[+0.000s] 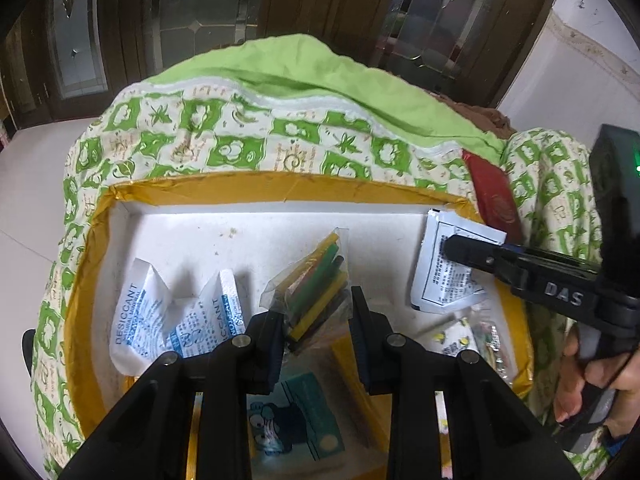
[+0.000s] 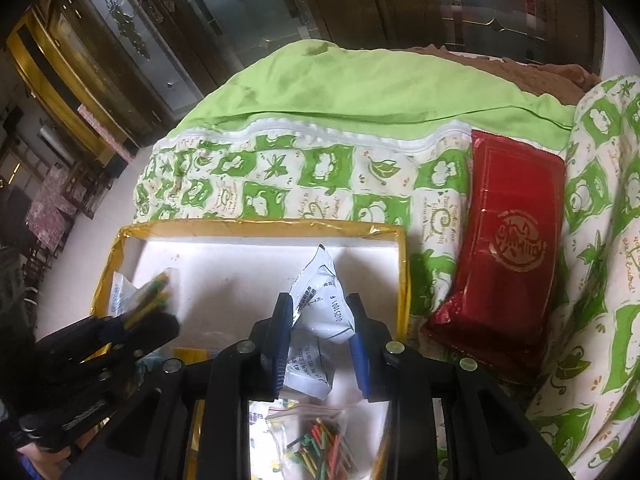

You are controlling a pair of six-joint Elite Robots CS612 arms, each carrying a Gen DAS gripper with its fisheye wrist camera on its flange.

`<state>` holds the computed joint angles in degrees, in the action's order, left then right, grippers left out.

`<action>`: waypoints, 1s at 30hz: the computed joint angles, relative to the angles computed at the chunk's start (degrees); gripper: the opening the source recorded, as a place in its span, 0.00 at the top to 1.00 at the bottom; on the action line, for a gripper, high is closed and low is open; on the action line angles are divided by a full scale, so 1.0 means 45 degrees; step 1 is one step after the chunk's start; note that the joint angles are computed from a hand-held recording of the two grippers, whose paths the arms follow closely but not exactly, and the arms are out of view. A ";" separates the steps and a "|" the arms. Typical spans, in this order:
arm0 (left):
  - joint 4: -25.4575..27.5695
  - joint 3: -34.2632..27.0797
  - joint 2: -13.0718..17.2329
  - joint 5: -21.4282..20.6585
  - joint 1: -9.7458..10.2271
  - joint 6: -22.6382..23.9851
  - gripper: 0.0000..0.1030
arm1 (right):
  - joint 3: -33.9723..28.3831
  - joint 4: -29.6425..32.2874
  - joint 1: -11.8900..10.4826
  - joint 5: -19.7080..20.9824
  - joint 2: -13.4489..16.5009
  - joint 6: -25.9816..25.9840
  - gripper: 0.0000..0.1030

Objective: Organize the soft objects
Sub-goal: 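Carry the stick bag with left tool while right tool carries the paper packet over the tray, then open left tool on the stick bag while right tool releases the paper packet into the tray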

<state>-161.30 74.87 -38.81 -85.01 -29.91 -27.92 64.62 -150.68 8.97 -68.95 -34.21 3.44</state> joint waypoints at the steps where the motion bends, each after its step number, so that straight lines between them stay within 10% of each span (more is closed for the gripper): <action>1: 0.0104 -0.0058 0.0043 0.0033 -0.0001 0.0005 0.73 | 0.0017 0.0009 0.0010 -0.0013 -0.0013 -0.0048 0.71; 12: 0.0469 -0.0120 0.0166 0.0286 -0.0011 -0.0138 0.71 | 0.0240 -0.0281 0.0122 -0.0341 -0.0081 -0.0537 0.71; 24: -0.0340 0.0475 -0.0213 0.0680 -0.0169 -0.0294 0.32 | 0.0904 -0.1480 0.0131 -0.0311 -0.0377 -0.0412 0.44; 30: -0.1134 0.1124 -0.0657 0.0721 -0.0280 -0.0396 0.30 | 0.1639 -0.2742 0.0041 0.0096 -0.0747 0.0053 0.32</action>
